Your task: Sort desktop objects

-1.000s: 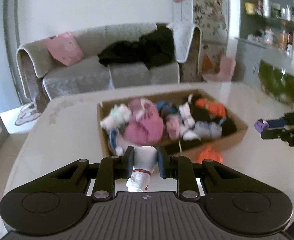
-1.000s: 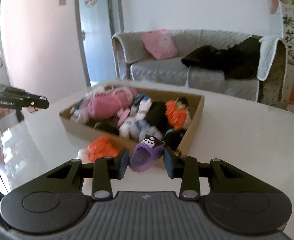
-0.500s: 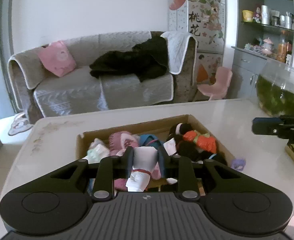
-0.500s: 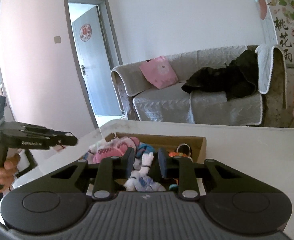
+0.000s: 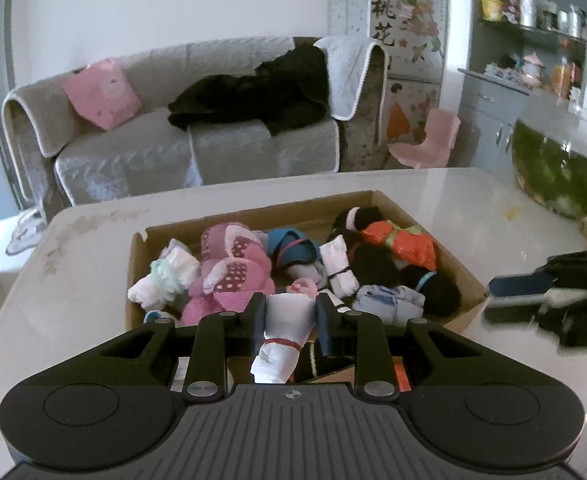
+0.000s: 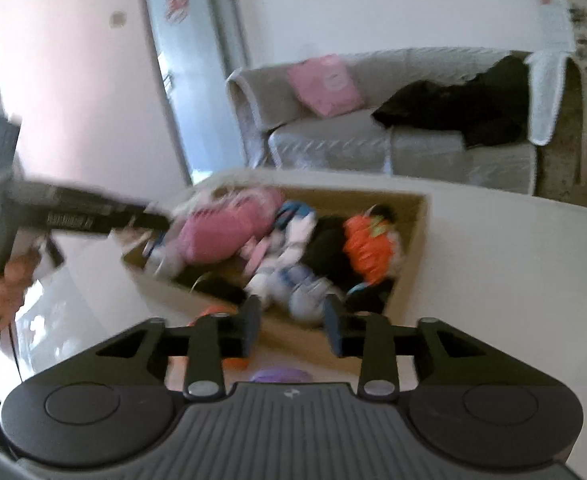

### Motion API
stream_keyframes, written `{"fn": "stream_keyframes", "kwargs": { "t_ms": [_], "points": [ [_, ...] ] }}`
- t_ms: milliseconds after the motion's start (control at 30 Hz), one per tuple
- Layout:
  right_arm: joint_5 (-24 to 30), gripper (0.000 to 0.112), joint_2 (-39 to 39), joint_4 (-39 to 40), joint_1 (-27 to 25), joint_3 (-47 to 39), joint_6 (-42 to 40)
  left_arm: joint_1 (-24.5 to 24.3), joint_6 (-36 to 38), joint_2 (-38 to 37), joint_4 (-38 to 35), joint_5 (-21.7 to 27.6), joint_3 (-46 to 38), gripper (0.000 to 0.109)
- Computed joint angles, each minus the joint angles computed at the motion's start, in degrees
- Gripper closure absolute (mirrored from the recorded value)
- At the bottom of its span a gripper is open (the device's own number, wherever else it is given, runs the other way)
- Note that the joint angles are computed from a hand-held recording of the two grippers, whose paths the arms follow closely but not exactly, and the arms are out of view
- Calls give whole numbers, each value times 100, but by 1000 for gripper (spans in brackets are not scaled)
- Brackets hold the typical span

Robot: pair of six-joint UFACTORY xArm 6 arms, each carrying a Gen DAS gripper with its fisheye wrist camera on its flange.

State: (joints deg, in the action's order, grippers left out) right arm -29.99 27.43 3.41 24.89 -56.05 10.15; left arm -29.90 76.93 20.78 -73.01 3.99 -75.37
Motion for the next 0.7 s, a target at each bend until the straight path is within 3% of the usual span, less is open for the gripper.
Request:
{"fn": "stream_keyframes", "kwargs": {
  "t_ms": [100, 267, 333, 500, 533, 567, 633, 700],
  "points": [
    [381, 70, 155, 268, 179, -156, -358, -54, 247, -45, -152, 24, 65, 75],
    [480, 40, 238, 1574, 535, -130, -1668, -82, 558, -114, -340, 72, 145, 75],
    [512, 40, 236, 1540, 515, -66, -1590, -80, 601, -117, -375, 92, 147, 75],
    [644, 52, 275, 2469, 783, -136, -2400, -106, 403, -87, -197, 86, 142, 75],
    [662, 60, 277, 2555, 808, -165, -2506, -122, 391, -82, -175, 63, 145, 75],
    [663, 75, 255, 2413, 782, -142, -2371, -130, 371, -79, -149, 63, 146, 75],
    [639, 93, 221, 1843, 655, -58, -1824, -143, 392, -84, -157, 78, 150, 75],
    [620, 93, 256, 1635, 601, -75, -1669, -165, 469, -87, -213, 35, 162, 74]
  ]
}}
